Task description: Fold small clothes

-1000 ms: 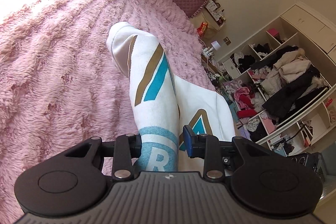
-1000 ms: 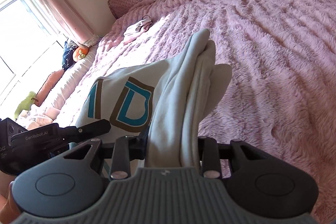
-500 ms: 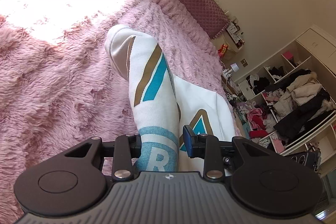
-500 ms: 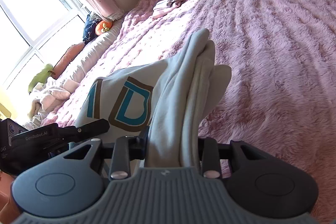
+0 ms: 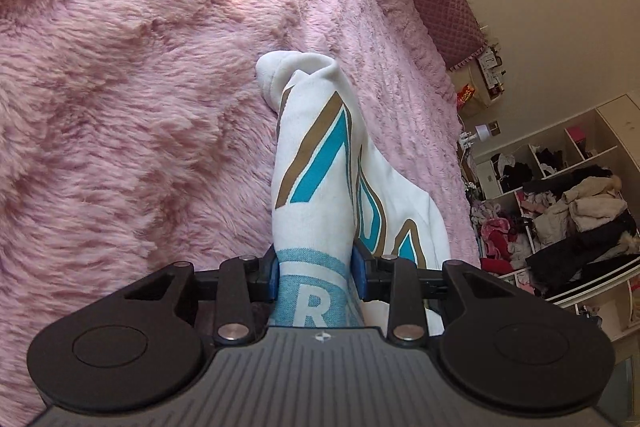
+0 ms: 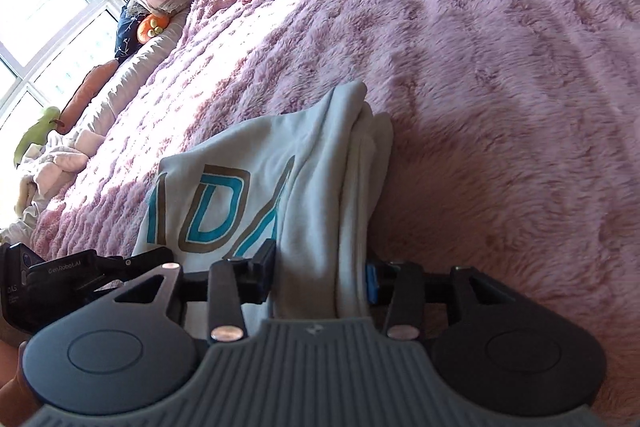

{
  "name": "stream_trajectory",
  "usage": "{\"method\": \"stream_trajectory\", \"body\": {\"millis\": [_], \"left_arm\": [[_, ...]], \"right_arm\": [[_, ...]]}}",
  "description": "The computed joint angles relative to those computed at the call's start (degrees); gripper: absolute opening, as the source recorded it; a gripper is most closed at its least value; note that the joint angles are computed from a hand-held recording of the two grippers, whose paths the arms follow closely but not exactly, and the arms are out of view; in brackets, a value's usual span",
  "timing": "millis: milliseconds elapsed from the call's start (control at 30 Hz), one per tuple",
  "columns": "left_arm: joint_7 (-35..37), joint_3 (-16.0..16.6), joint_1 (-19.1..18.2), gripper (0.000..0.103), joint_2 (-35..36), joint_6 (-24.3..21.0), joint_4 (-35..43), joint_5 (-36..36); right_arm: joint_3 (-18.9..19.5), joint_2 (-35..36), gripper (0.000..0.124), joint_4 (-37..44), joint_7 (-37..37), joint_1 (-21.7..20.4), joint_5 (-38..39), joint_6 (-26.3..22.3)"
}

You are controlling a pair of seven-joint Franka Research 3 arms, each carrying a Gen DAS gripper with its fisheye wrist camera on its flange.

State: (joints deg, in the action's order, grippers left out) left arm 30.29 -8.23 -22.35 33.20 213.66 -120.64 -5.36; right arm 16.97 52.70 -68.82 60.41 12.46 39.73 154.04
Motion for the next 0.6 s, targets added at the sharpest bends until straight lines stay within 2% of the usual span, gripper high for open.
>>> {"method": "stream_trajectory", "body": {"millis": [67,133,233,300,367,433,533,600], "left_arm": [[-0.22,-0.19,1.01,0.037,-1.05,1.31,-1.82,1.14],[-1.28,-1.10,3.19,0.038,-0.87,0.55,-1.49,3.96],[-0.83,-0.53,3.72,0.039,0.16,-2.68,1.13,5.71],[-0.78,-0.44,4.04,0.044,0.75,-4.51,2.75,6.36],[-1.05,-1.14,5.61,0.045,1.03,-5.71,3.74,9.05],[-1.34,-1.66,6.99,0.046,1.61,-6.63,4.93,11.14],[-3.71,-2.90,9.46,0.046,3.74,-5.45,7.36,12.87],[-6.19,-4.82,12.39,0.046,6.25,-5.17,10.20,16.02]], "right_arm": [[4.30,-3.87,0.046,-5.99,-7.15,-3.45,3.97,4.43],[10.26,-7.23,0.052,-11.78,-16.91,-8.33,10.47,7.09],[13.50,-10.31,0.051,-16.86,-24.64,-11.90,16.67,3.95],[13.21,-12.11,0.049,-19.91,-27.84,-11.82,18.81,3.62],[12.46,-13.85,0.050,-22.90,-30.28,-10.98,21.23,5.59],[10.24,-14.01,0.050,-23.20,-28.41,-9.97,21.17,2.10],[7.43,-13.95,0.047,-23.61,-27.92,-7.94,22.30,1.47],[5.56,-13.54,0.046,-22.73,-26.92,-6.61,22.86,0.34]]}}
